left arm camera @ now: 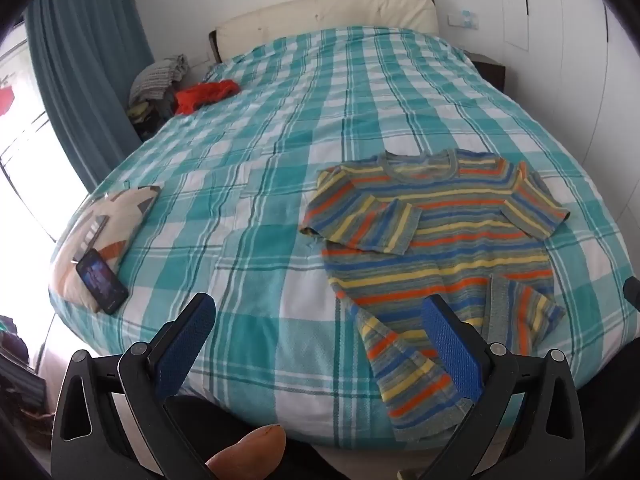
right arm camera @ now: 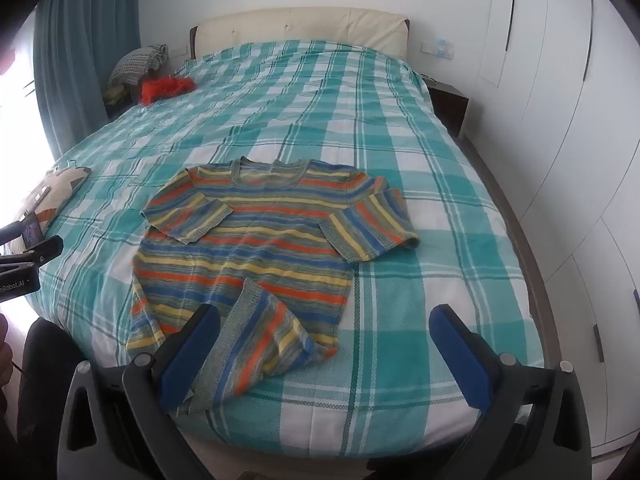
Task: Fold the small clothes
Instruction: 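Move both grippers toward the striped sweater's hem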
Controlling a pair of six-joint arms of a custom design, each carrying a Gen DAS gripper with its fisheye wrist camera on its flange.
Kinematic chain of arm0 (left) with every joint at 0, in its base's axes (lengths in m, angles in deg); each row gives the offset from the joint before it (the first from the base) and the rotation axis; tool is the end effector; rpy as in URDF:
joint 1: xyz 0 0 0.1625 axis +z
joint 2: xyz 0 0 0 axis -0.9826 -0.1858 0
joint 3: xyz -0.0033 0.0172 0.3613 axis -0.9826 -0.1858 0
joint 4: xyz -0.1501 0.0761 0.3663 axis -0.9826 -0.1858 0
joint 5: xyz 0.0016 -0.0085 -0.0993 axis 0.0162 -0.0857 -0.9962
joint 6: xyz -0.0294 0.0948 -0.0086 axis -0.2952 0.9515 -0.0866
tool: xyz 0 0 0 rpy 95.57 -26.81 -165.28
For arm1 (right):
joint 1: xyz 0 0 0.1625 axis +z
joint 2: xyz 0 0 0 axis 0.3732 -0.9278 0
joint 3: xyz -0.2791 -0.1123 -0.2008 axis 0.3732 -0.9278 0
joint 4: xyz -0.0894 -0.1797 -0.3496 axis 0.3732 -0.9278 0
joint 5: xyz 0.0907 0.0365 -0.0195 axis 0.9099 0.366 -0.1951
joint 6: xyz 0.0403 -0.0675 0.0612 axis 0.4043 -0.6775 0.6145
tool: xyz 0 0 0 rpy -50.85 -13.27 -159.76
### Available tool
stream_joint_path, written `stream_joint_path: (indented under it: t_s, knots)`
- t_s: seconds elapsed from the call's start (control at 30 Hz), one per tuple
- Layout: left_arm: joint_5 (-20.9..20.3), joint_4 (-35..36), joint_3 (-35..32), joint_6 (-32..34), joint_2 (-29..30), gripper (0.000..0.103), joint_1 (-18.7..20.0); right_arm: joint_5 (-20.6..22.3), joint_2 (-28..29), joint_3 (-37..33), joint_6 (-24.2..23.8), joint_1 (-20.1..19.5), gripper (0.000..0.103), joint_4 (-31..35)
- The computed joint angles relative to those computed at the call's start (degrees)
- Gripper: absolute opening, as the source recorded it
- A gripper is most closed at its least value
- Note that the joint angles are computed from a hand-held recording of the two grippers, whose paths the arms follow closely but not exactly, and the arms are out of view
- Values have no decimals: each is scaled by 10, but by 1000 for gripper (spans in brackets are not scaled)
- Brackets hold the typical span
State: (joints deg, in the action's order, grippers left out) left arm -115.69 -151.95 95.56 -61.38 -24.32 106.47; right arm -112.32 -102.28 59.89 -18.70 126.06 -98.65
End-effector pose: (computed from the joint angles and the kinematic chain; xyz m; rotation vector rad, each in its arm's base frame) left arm -0.1946 -0.3446 0.4436 0.6763 2.0993 -0.7345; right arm 0.4862 -0.2497 0.2531 0.1086 -2.1289 0.8795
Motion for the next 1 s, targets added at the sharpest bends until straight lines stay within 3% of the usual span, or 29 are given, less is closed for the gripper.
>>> stream_joint_path:
  t_s: [0.1,0.13,0.4,0.63,1.0]
  knots:
    - [-4,15,-7,-22,8,103,4,-3,6,-8,7,1,103,9]
    - [2,4,-3,-3,0,103,-4,-2,7,-10,11,2,103,8]
    - [-17,24,-3,-31,2,103,-3,16,-16,37,-10,1,103,-47]
    - [27,80,14,-59,-7,103,-10,18,5,11,-11,-2,103,-16]
    - [-6,80,18,-43,-5,103,-6,23,8,19,-25,-11,103,-31]
